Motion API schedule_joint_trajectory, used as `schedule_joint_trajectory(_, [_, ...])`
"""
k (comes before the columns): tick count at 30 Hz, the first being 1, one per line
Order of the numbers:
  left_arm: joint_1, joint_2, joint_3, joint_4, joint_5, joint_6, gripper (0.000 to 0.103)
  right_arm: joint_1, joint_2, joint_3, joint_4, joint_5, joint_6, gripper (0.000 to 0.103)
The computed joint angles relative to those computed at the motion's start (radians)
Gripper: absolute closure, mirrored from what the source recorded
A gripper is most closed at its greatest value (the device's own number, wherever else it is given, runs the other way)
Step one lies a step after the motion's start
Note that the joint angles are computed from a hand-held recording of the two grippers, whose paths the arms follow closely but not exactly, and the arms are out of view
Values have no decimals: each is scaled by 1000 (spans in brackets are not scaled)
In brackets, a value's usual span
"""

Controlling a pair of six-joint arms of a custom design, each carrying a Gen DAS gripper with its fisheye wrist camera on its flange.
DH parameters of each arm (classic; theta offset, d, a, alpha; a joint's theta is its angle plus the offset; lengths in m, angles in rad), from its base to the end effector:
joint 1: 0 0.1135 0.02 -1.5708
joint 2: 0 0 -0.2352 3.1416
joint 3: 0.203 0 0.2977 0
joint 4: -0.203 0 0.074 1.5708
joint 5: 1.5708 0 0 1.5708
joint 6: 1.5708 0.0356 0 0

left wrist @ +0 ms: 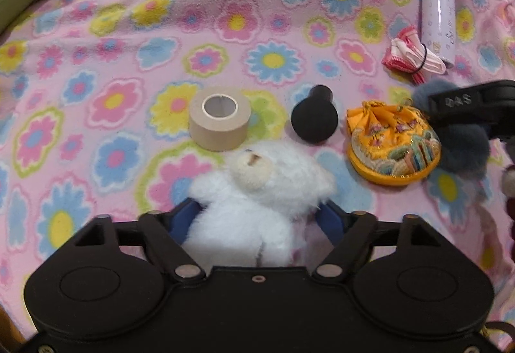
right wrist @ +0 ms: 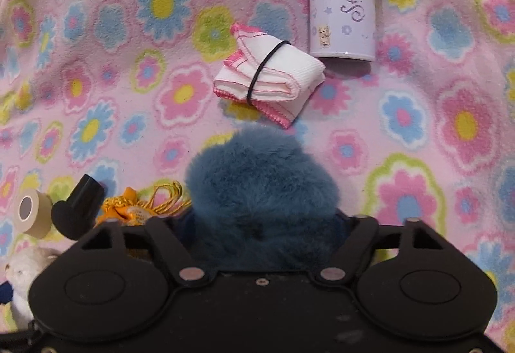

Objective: Organize soft objects
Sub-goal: 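Lift the teddy bear with the left tool while the right tool lifts the scrunchie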

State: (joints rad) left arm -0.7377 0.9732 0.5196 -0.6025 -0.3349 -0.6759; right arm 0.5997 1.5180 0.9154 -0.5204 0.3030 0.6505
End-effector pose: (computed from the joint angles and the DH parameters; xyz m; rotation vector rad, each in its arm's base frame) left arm 0.1774 -0.1454 0.1404 -0.0344 2.5391 -0.1075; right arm 0.2772 0.1767 0.1352 0.1567 2.6022 0.0246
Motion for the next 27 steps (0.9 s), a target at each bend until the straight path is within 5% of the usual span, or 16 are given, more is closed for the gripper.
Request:
schedule_joint_trajectory(3, [7,-18,-2,-4,3,0,52,-27,-81,-51,-5,-40,17,40])
schedule_joint_trajectory(8, [15,-103,-10,-54,29,-40,53,-11,-218,-119,-51,-1,49,43])
schedule_joint_trajectory(16, [-158,-281,19,-258,-117,-179,52,104,-560,-237,-197,51,123,43])
schedule_joint_trajectory(21, [-353,-333,66,-425,-249,-343,52,284,-743,-270,-333,138,241,43])
schedule_joint_trajectory(27, [-660,-287,143,-661,-394,-677,52,600,-882,-281,-521,283,487,43])
